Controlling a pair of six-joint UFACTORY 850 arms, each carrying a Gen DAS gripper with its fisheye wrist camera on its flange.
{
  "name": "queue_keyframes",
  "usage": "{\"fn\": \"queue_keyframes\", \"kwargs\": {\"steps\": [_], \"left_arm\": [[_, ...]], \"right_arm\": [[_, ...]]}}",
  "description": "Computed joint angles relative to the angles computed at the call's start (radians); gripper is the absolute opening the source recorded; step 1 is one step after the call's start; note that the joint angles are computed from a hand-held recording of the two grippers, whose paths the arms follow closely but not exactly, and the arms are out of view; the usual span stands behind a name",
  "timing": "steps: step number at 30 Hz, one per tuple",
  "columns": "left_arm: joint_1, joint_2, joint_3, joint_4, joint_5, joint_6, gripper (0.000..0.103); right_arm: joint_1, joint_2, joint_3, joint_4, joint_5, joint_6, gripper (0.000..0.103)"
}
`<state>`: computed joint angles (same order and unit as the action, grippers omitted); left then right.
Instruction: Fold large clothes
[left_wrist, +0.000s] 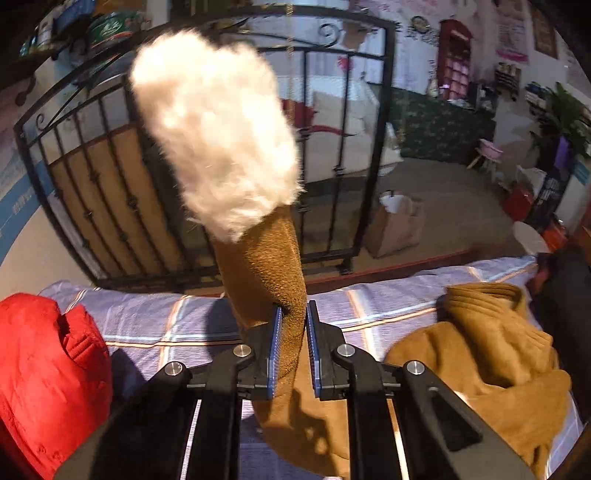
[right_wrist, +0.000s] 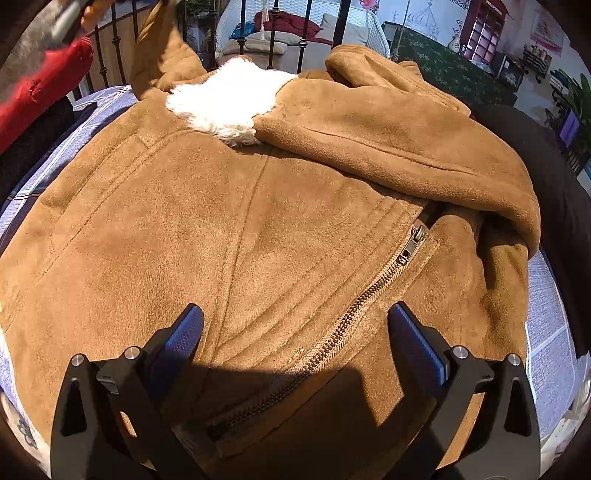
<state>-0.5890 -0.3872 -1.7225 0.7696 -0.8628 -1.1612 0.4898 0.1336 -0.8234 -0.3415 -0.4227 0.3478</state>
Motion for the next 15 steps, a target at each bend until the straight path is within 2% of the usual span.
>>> {"fn": "queue_keyframes", "kwargs": {"steps": [3, 8, 10, 14, 15], "left_arm": [[-0.069, -0.016, -0.036, -0.038, 0.057, 0.056, 0.013], [-0.165, -0.098, -0.098, -0.188, 0.091, 0.189, 0.013], [-0.203, -0.142, -0.117, -0.209, 0.063, 0.255, 0.013], [-0.25, -0.265, -0.184, -0.285, -0.061, 0.407, 0.015], [-0.265, -0.293, -0.196, -0.272, -0.097, 0.434, 0.021]], "right_arm": [[-0.005, 0.002, -0.002, 0.026, -0.001, -0.019, 0.099], [-0.025, 0.013, -0.002, 0.12, 0.003, -0.095, 0.099], [-0.039, 0.024, 0.003, 0.19, 0.011, -0.152, 0.099], [-0.072, 0.045, 0.008, 0.336, 0.011, -0.264, 0.099], [-0.076, 0.053, 0.012, 0.359, 0.009, -0.279, 0.098]]}}
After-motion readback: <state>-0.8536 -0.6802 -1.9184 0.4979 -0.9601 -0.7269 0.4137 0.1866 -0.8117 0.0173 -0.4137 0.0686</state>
